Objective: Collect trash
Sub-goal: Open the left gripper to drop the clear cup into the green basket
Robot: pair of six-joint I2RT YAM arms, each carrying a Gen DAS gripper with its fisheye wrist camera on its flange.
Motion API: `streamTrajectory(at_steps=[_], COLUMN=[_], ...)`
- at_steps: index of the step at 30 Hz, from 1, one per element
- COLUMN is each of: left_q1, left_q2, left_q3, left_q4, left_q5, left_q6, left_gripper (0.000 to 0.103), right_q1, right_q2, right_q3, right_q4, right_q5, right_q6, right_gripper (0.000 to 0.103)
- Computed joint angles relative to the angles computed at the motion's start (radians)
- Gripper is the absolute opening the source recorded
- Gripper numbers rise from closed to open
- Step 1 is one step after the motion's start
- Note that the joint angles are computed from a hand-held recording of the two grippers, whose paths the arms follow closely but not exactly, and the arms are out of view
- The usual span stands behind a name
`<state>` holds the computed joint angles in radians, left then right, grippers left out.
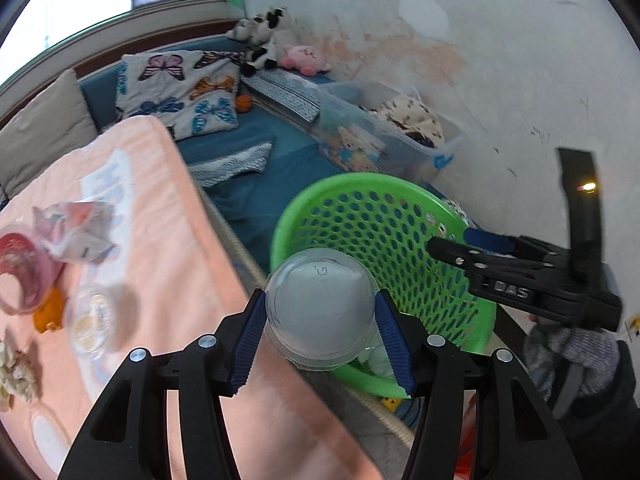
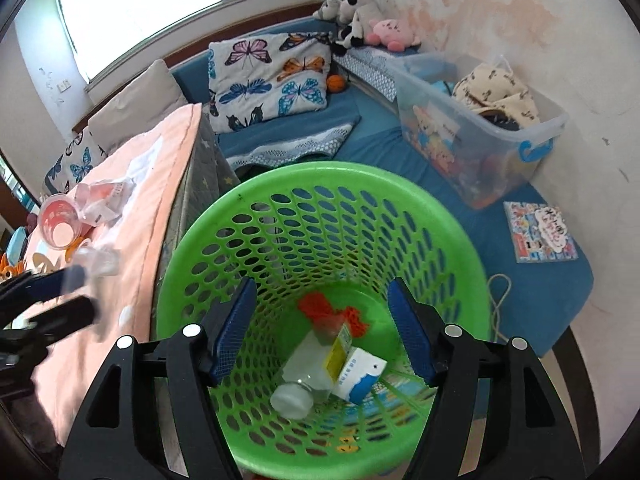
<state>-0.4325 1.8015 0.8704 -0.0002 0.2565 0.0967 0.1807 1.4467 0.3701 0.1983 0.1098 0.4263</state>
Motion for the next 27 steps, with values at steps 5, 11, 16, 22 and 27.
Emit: streamTrajectory(at_steps=[5, 11, 16, 22, 27], left_q1=[-0.055, -0.082, -0.094, -0.086, -0.042], left_q2=[0.065, 0.112, 0.118, 0.087, 0.009], left_q3=[0.043, 0.082, 0.082, 0.049, -0.018], left_q4=[0.001, -0.003, 0.003, 0.021, 0.03], left_q5=[-0.021, -0.038, -0.05, -0.044, -0.039], left_q6=[-0.017, -0.027, -0.036, -0.033, -0.017], left_gripper=[0.054, 0.054, 0.063, 0.068, 0.068], right_q1=[0.021, 0.041, 0.046, 0.086, 0.188], right_q2=[-0.159, -0.258, -0.292, -0.337, -0.343], right_q3=[-0.053, -0.081, -0.091, -0.09, -0.071], right_q4=[-0.074, -0.123, -0.141, -0.179, -0.202], right_q5=[0.037, 0.066, 0.069, 0.089, 0.14], right_q6=[-0.007, -0.01, -0.006, 0.015, 0.06], right_gripper=[0.07, 0.071, 0.071, 0.071, 0.071])
